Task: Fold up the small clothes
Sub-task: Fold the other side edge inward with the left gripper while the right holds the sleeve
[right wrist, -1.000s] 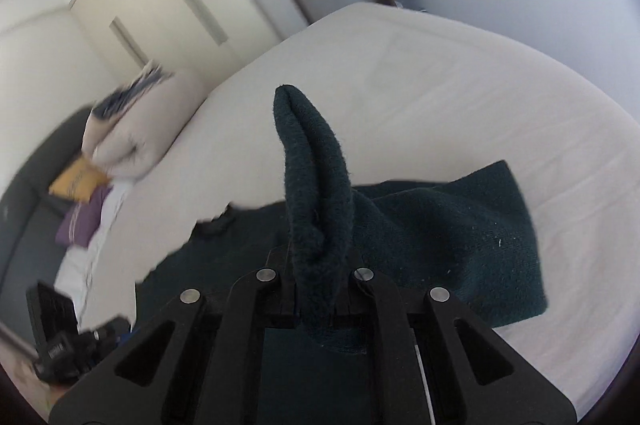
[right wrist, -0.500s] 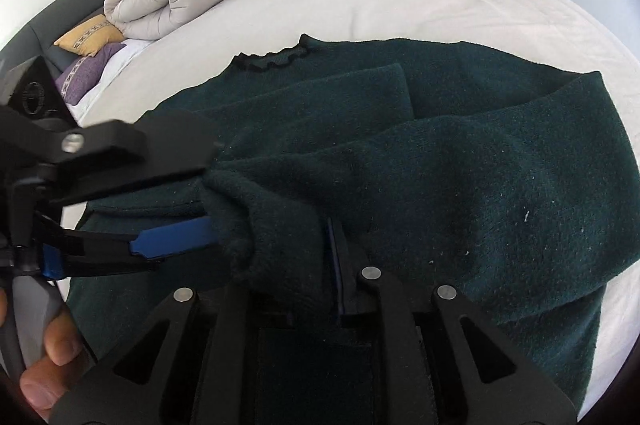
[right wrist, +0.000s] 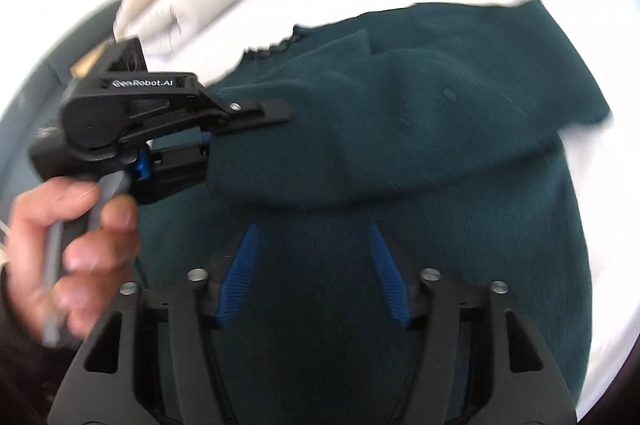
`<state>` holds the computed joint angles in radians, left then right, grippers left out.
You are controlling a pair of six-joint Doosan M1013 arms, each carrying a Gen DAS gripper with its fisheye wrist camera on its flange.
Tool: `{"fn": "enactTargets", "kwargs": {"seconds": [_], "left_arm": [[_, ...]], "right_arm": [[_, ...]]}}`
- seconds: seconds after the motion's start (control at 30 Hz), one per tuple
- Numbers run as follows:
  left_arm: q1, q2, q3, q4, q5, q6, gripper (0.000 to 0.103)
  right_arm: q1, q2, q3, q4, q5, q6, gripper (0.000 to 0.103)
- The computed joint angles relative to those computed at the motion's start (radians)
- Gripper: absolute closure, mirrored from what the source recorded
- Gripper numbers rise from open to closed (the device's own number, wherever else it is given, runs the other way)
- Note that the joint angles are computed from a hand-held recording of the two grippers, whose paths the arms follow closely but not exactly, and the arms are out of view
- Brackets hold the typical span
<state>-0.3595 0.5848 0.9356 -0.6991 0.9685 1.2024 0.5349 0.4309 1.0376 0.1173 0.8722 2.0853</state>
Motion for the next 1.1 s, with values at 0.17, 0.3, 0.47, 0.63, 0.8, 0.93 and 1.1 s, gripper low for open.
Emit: {"fn": "enactTargets", "kwargs": {"seconds": [0.17,0.3,0.47,0.63,0.8,0.93,1.1], "left_arm": [[0.015,0.009,-0.092,0.099,0.014,0.033,0.096],[0.039,0.004,-0.094,0.156,0.026,0.038,0.096],[0.076,-0.013,-0.014,0.141,0.008,0.003,0.096],[0.089,-0.026,0.036,0.133,-0.008,0.008,0.096],[0.109,-0.047,0.084,0.129,-0.045,0.0,0.096],[0.118,-0.051,0.099,0.124,-0.06,-0.011,0.096],[0.126,-0.062,0.124,0.113,-0.077,-0.009,0.096]], "right_arm": [[-0.065,-0.079,0.162,0.197,-0.19,0.055,0.045],[-0.119,-0.121,0.269,0.398,-0.35,0.078,0.045],[-0.151,-0.128,0.308,0.559,-0.439,0.039,0.045],[-0.172,-0.105,0.282,0.619,-0.462,0.05,0.043],[-0.202,-0.118,0.32,0.73,-0.566,0.057,0.043],[-0.213,-0.124,0.329,0.717,-0.579,0.072,0.043],[-0.214,-0.118,0.328,0.758,-0.577,0.024,0.043]]}}
